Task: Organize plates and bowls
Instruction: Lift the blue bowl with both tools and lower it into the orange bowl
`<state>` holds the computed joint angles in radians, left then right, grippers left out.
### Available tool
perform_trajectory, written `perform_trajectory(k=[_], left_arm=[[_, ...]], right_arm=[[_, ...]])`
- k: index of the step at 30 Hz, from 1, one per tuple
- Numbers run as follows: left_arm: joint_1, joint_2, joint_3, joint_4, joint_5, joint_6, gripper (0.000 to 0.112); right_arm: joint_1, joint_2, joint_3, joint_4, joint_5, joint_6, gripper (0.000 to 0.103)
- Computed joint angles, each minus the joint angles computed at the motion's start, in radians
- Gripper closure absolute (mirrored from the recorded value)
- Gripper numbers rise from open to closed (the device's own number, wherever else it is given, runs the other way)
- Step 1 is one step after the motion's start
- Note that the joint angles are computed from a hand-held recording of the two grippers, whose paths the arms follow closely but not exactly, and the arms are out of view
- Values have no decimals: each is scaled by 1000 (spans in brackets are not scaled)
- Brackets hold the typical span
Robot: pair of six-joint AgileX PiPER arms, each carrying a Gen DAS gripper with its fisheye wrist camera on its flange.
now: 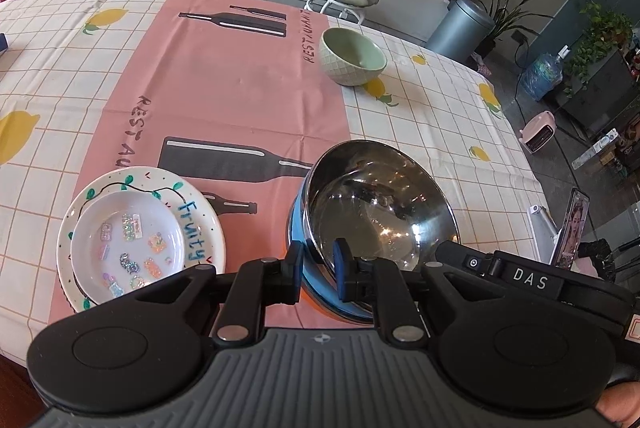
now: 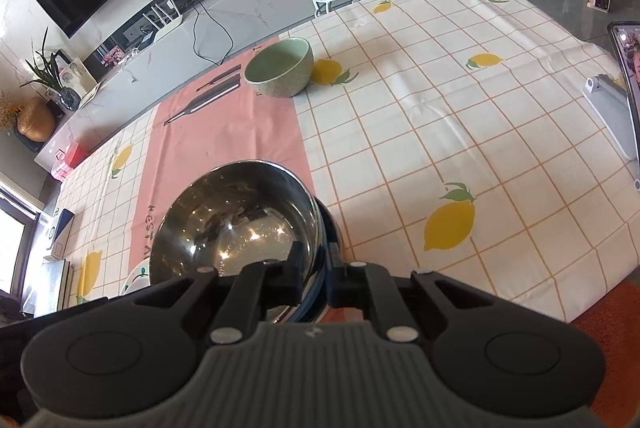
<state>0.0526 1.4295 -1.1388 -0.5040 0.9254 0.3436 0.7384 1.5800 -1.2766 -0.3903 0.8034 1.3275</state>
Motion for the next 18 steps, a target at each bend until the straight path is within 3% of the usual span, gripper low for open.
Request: perform_trajectory(k=[16, 18], left_arm=[[-24, -3, 10, 28, -25, -3, 94], [-20, -8, 12, 22, -30, 2, 89]], right_arm=[[5, 22, -4, -19, 10, -9, 91], [8, 23, -7, -27, 13, -7, 91]])
